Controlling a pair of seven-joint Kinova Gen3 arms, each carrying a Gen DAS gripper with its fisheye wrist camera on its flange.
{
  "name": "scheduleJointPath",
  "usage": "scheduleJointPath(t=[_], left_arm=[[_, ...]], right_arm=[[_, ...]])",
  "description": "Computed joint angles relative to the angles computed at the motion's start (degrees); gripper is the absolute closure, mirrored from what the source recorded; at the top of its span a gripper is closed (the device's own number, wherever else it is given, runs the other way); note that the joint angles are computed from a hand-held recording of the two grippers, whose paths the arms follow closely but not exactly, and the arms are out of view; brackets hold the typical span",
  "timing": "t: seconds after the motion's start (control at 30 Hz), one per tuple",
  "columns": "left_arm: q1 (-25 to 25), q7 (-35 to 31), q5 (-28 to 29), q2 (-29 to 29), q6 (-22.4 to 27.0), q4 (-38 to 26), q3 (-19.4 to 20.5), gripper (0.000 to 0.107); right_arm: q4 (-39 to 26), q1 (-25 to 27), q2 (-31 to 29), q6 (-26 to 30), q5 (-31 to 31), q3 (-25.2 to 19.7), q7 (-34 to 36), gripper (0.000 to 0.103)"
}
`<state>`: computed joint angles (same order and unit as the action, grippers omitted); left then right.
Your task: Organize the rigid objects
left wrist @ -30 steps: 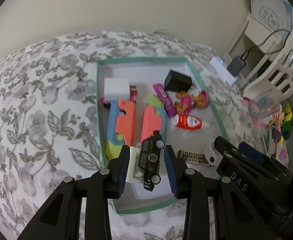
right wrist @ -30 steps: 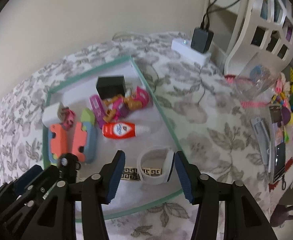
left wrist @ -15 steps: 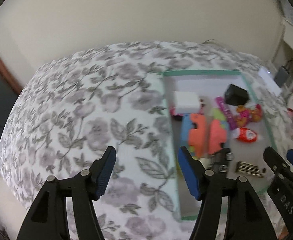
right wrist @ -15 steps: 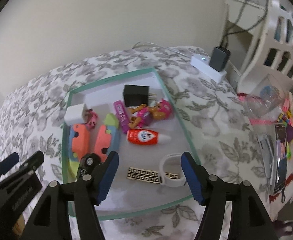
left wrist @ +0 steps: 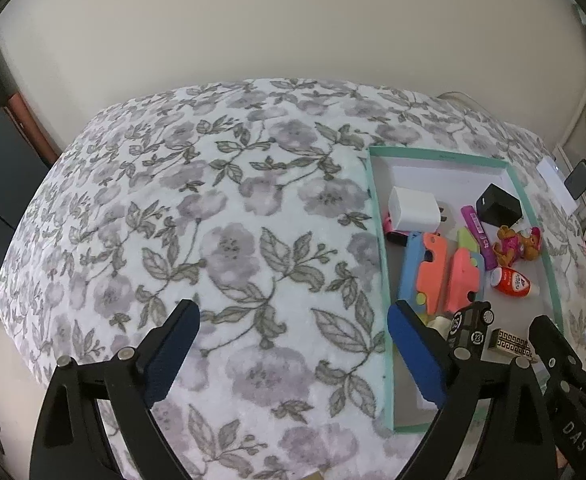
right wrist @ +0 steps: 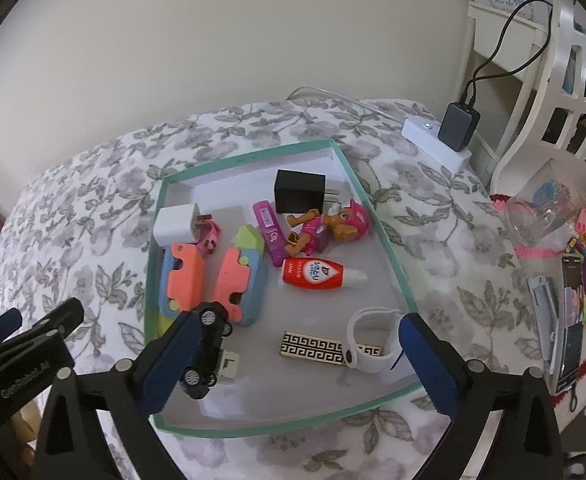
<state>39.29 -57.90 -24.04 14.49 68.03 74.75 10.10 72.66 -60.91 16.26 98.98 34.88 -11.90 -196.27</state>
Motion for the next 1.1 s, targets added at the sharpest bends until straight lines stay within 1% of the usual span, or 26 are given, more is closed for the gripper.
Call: scheduleJointPath(t=[0.07, 0.2, 0.37, 0.53, 0.63, 0.77, 0.93, 1.1], left_arm=[[-0.3, 0.2, -0.2, -1.1, -0.3, 0.6, -0.2, 0.009], [-1.9, 0.2, 0.2, -3.6, -0.5, 2.0, 0.0, 0.009], [-2.5, -1.0, -1.6, -5.1, 2.5, 2.2, 1.0, 0.009], [-4.3, -1.8, -0.5, -7.7, 4.5, 3.9, 1.7, 0.009], [-6.0, -1.8, 0.7, -9.9, 3.5, 6.1, 2.1, 0.009], [-8.1, -1.8, 1.0, -12.9, 0.8, 9.9, 3.1, 0.009], [-9.7, 0.0, -0.6, -14.9, 0.2, 12.0, 4.8, 0.009], [-11.1, -0.3, 0.5, -15.2, 0.5, 12.3, 5.3, 0.009]], right_arm=[[-0.8, -0.5, 0.4, 0.4, 0.3, -0.1, -0.2, 0.002], [-2.6, -1.6, 1.1, 1.0, 0.9, 0.0, 0.2, 0.001], [-5.3, -3.0, 2.3, 1.9, 0.8, 0.6, 0.6, 0.001], [-9.2, -5.1, 4.3, 4.2, 1.2, 1.4, 2.4, 0.001], [-10.8, -6.4, 5.1, 5.2, 1.3, 2.1, 3.0, 0.001], [-13.3, -8.4, 6.2, 7.1, 2.2, 3.0, 3.5, 0.001], [-16.6, -10.5, 7.7, 9.4, 3.4, 4.2, 4.6, 0.001], [-19.4, -12.1, 9.0, 11.4, 3.7, 5.3, 5.8, 0.001]])
